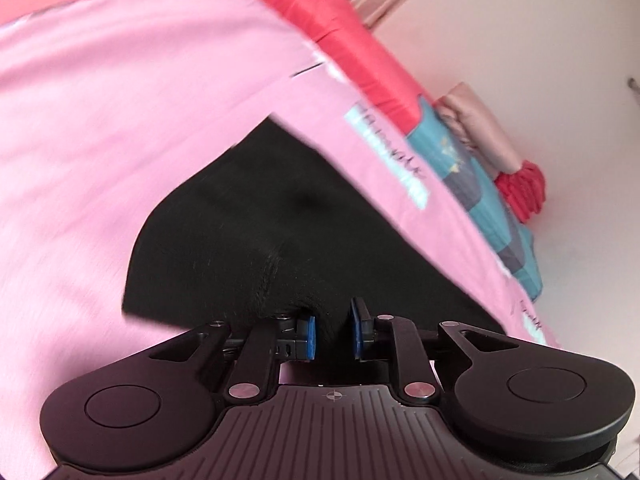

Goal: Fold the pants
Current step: 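Grasp the waistband with the left tool while the right tool grasps beside it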

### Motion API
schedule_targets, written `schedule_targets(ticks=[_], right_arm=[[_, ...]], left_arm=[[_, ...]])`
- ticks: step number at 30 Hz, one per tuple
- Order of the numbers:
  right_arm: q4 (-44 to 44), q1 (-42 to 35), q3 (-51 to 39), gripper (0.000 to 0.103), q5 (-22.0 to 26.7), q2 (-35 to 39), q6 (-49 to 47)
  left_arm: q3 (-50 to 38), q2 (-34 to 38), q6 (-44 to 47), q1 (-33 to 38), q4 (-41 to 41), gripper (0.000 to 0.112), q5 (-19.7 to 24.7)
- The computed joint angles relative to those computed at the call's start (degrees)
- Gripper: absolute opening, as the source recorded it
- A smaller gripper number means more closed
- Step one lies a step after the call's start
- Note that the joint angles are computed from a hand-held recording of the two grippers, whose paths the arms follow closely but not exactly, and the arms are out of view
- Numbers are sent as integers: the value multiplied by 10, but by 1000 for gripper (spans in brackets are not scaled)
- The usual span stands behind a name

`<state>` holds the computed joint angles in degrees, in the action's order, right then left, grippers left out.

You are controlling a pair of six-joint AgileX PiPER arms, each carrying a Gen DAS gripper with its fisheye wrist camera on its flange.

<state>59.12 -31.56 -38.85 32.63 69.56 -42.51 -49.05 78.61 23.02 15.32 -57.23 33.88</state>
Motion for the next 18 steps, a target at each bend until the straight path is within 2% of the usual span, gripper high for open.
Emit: schedule_targets(ticks=[5, 10, 13, 14, 16, 18], right_arm=[[5, 54, -91, 13, -24, 69, 42], [-88, 109, -249, 13, -23, 198, 185], [-152, 125, -385, 13, 17, 310, 281], [-165, 128, -424, 13, 29, 344, 311], [-199, 139, -502, 13, 49, 410, 361], [-193, 139, -558, 15, 70, 462, 368]], left_arm=[[-115, 83, -51, -25, 46, 79, -4], [-320, 251, -199, -66, 172, 78, 30], [-433, 339, -256, -65, 223, 77, 91], [-475, 368, -269, -62, 230, 87, 119], [-544, 415, -275, -48, 217, 95, 174], [-591, 447, -271, -27, 175, 103, 223]])
